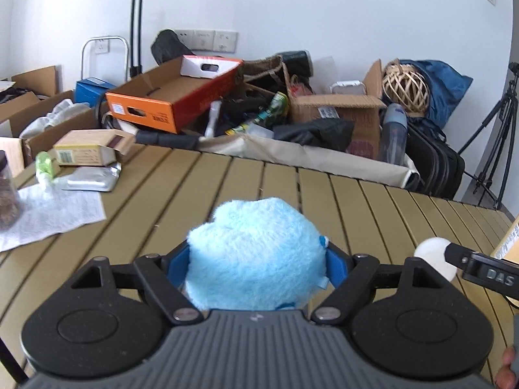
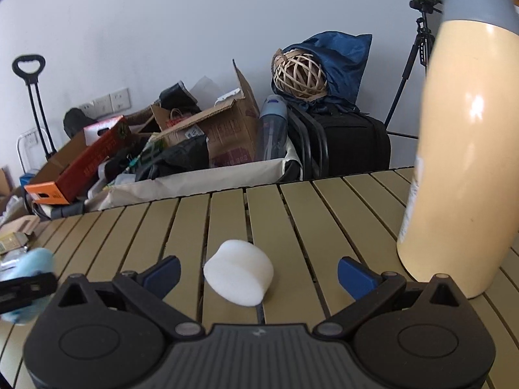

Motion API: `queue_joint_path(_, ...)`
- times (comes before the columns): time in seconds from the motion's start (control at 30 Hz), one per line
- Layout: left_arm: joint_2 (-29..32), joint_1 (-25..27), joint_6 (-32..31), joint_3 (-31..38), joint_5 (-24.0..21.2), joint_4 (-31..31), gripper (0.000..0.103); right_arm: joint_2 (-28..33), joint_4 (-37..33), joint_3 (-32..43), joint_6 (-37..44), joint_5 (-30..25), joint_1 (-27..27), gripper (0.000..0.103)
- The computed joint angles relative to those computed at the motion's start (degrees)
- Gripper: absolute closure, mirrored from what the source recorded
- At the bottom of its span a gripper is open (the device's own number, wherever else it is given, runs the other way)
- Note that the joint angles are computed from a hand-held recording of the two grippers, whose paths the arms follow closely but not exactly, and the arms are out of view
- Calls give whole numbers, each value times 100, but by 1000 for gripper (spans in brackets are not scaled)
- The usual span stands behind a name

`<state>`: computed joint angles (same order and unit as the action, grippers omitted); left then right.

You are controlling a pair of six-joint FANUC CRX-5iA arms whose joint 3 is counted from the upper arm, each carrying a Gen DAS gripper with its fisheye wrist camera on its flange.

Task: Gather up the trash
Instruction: 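Close the left tool on the blue plush toy while the right tool approaches the white sponge, then close the right tool on the white round sponge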

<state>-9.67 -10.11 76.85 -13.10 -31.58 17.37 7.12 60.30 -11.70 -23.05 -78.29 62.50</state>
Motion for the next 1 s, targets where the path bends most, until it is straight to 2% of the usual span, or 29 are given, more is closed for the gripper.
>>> queue_joint_path(0.23, -187, 466, -499, -242, 115, 459, 21, 516, -448, 668, 816, 206, -414, 1)
queue_joint_path(0.37, -205, 592, -648, -318, 155, 588, 21, 675, -730, 853, 895, 256, -570, 3)
queue_joint_path(0.53, -203, 628, -715, -358, 158, 630, 21, 733, -939, 879, 711, 399, -729, 11)
queue_joint_path(0.63, -212, 635, -751, -386, 179, 661, 21, 725, -937, 838, 641, 457, -767, 26)
queue_joint_path(0.7, -230, 643, -749, -400, 179, 652, 21, 622, -916, 719, 534, 635, -773, 42)
queue_joint_path(0.8, -238, 649, -765, -403, 169, 674, 21, 432, -826, 492, 284, 901, -740, 43)
queue_joint_path(1.0, -406, 702, -842, -502, 117, 741, 21, 294, -700, 429, 328, 889, -564, 45)
